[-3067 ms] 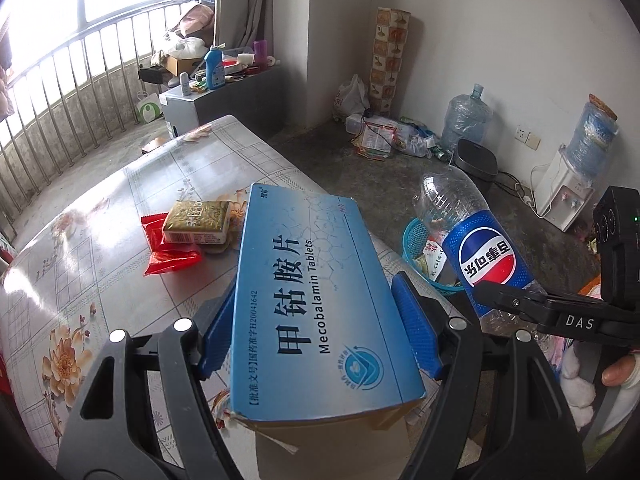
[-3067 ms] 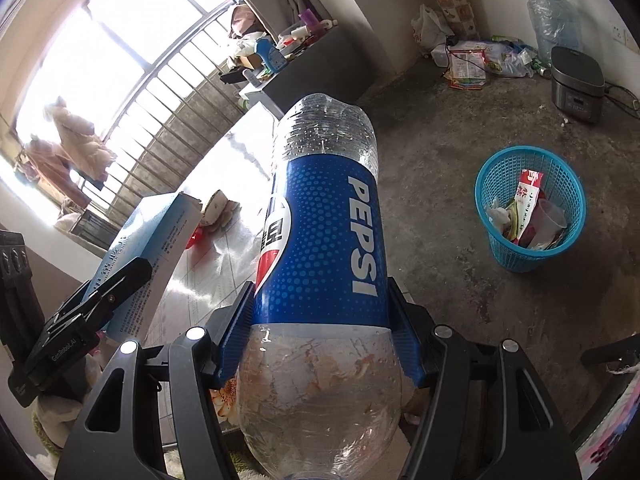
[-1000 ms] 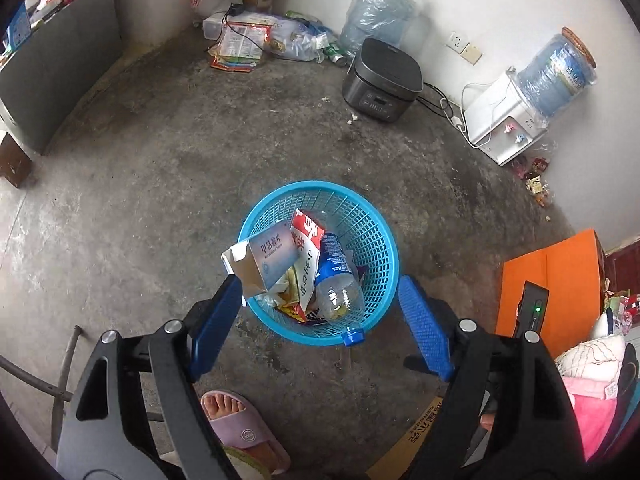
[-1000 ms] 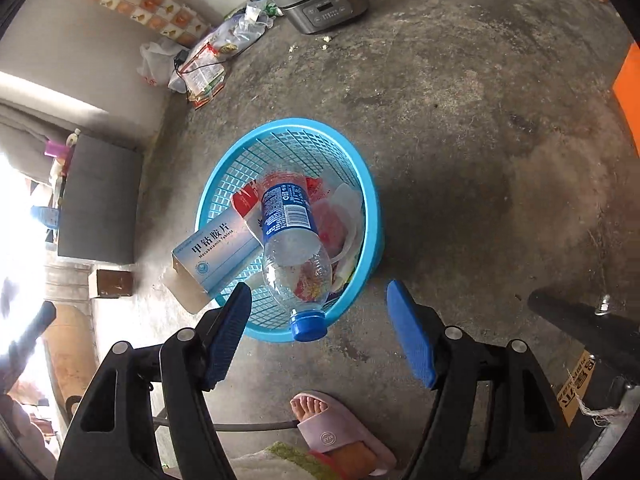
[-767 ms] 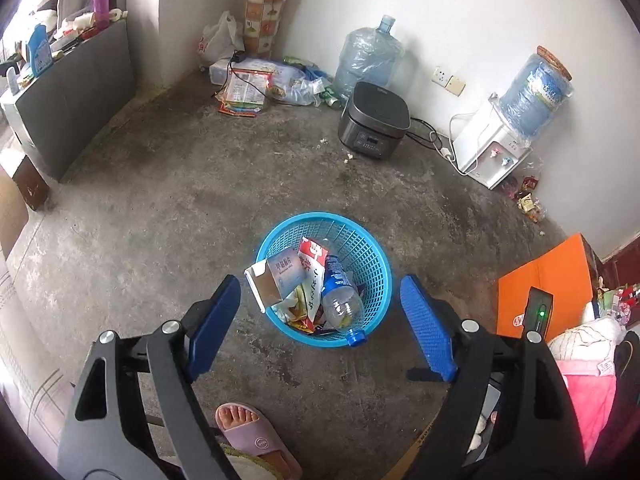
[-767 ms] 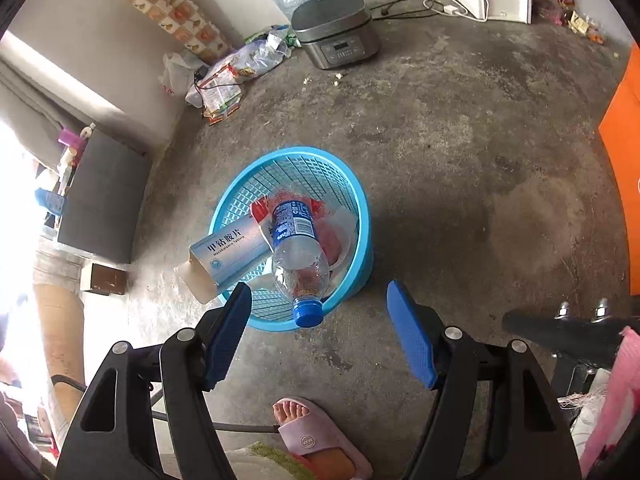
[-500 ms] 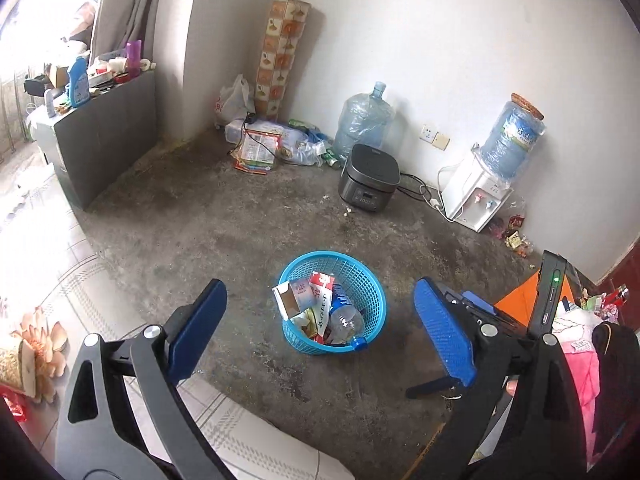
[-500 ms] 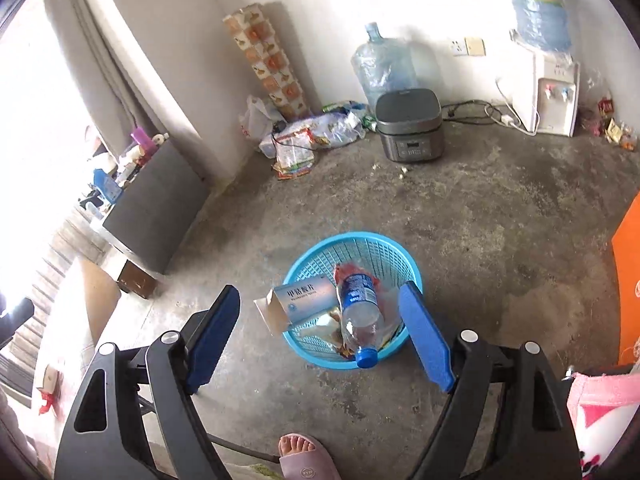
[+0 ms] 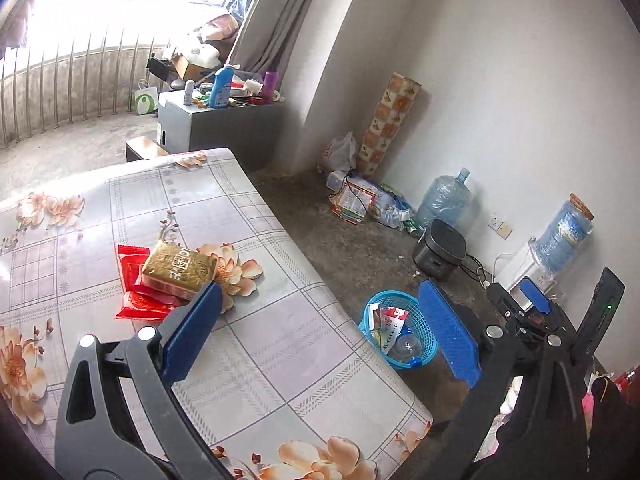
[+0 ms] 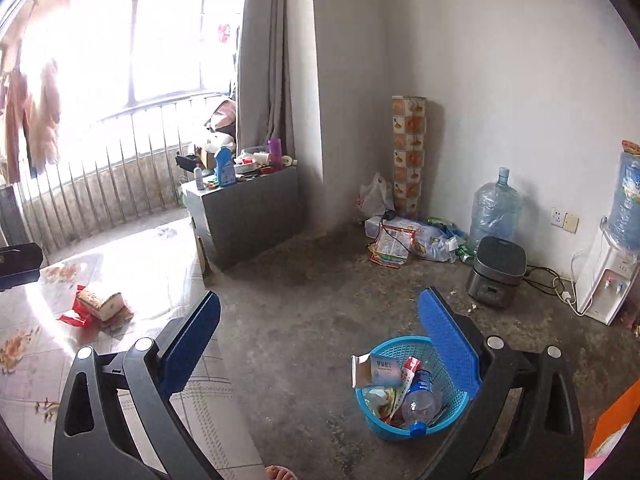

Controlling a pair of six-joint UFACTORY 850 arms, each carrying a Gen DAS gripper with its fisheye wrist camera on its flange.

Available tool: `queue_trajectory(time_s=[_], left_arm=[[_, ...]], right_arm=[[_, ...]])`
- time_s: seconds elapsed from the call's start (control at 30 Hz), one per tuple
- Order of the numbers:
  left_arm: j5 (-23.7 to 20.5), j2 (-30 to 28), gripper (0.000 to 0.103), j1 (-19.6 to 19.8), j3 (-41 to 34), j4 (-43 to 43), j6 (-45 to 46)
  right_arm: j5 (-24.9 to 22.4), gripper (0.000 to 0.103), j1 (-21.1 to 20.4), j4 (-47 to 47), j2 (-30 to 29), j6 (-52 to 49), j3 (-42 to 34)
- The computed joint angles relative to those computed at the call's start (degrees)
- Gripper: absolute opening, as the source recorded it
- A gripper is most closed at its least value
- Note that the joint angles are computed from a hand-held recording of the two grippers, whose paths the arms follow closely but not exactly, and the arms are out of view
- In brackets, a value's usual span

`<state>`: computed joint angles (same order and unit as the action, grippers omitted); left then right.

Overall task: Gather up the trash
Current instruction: 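Move both grippers back to the table toward the red wrapper and gold packet, then close the left gripper on the red wrapper while the right grasps the gold packet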

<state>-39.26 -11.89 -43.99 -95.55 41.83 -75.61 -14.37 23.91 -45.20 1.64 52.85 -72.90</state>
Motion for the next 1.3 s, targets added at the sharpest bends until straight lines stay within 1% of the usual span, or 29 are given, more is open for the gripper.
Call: queue_trajectory(time_s=[0.03, 0.07, 0.13, 0.17, 0.27, 0.33, 0.43, 0.53, 0.6, 0.63, 0.7, 0.73, 0.77, 0.8, 0.83, 0.87, 0.9, 0.93, 1.0, 1.1, 1.17, 1.27, 1.3], left_arm=[[-0.36, 1.79, 0.094, -0.10, 2.01, 2.21, -1.89], [-0.99, 3.18, 0.094, -0.11, 3.46, 3.95, -3.32], [-3.03, 5.78, 0.094, -0.52, 6.28, 7.59, -6.63], [-3.72, 7.16, 0.094, -0.66, 7.79, 9.27, -8.20], [-6.19, 11.60, 0.094, -1.07, 12.54, 14.04, -12.90], [-7.41, 14.26, 0.094, -1.14, 15.60, 16.79, -16.42], [-9.12, 17.40, 0.094, -0.61, 19.47, 18.88, -20.19], [-8.78, 19.94, 0.094, 0.97, 22.86, 17.65, -21.61], [-6.40, 21.22, 0.094, 2.80, 24.96, 16.16, -22.58], [-5.01, 21.53, 0.094, 3.87, 25.67, 15.00, -22.35], [-1.55, 21.81, 0.094, 6.12, 26.89, 12.70, -21.51], [0.72, 21.79, 0.093, 7.42, 27.39, 11.20, -20.79], [2.97, 21.56, 0.091, 8.64, 27.73, 9.31, -19.88], [5.36, 21.23, 0.081, 9.82, 27.94, 7.03, -18.49], [7.69, 20.84, 0.074, 11.12, 28.02, 3.85, -16.39], [9.70, 20.25, 0.072, 12.44, 27.93, -0.25, -13.55], [11.59, 19.44, 0.068, 13.68, 27.74, -5.04, -9.73], [13.22, 18.52, 0.061, 14.96, 27.40, -10.40, -4.98], [16.46, 16.98, 0.057, 17.12, 27.20, -20.91, 3.78], [18.48, 14.88, 0.050, 19.38, 26.57, -34.07, 14.42], [17.77, 13.40, 0.046, 20.20, 25.67, -39.48, 19.00], [18.69, 11.92, 0.034, 21.41, 25.48, -48.54, 26.55], [18.98, 11.54, 0.027, 21.60, 25.44, -51.25, 28.96]], right_arm=[[0.39, 0.096, 0.57, 4.36, -0.16, -4.42, -0.59], [0.38, 0.096, 1.38, 6.31, -0.25, -6.63, -1.18], [-0.23, 0.096, 3.01, 3.89, -0.49, -5.03, -2.17], [-0.10, 0.096, 3.50, 4.31, -0.67, -5.77, -2.58], [1.42, 0.096, 3.70, 14.36, -1.32, -14.19, -3.70], [1.95, 0.096, 3.85, 17.07, -2.03, -15.41, -4.59], [1.97, 0.096, 4.11, 25.84, -4.05, -22.27, -6.84], [1.21, 0.096, 4.47, 41.36, -6.49, -35.86, -9.69], [-0.74, 0.096, 5.06, 51.55, -8.56, -45.55, -12.13], [-2.04, 0.096, 5.31, 54.92, -9.87, -48.76, -13.73], [-5.20, 0.092, 5.85, 62.51, -13.13, -56.40, -17.50], [-6.93, 0.087, 6.07, 65.71, -14.72, -59.67, -19.35], [-8.67, 0.085, 6.39, 68.06, -16.37, -61.93, -21.23], [-10.55, 0.081, 6.54, 70.89, -18.06, -64.57, -23.26], [-12.82, 0.076, 6.65, 73.96, -20.11, -67.29, -25.69], [-15.04, 0.071, 6.92, 75.08, -22.02, -68.02, -28.13], [-17.15, 0.070, 7.30, 76.22, -24.05, -68.73, -30.70], [-19.38, 0.067, 7.42, 78.22, -25.94, -70.22, -32.94], [-24.61, 0.065, 8.07, 78.44, -30.51, -69.21, -38.74], [-31.22, 0.063, 8.59, 79.24, -37.23, -68.47, -47.23], [-35.14, 0.063, 8.98, 78.25, -41.74, -66.69, -53.20], [-40.79, 0.063, 9.13, 77.99, -47.22, -64.46, -60.69], [-42.33, 0.063, 9.25, 77.41, -48.61, -63.50, -62.67]])
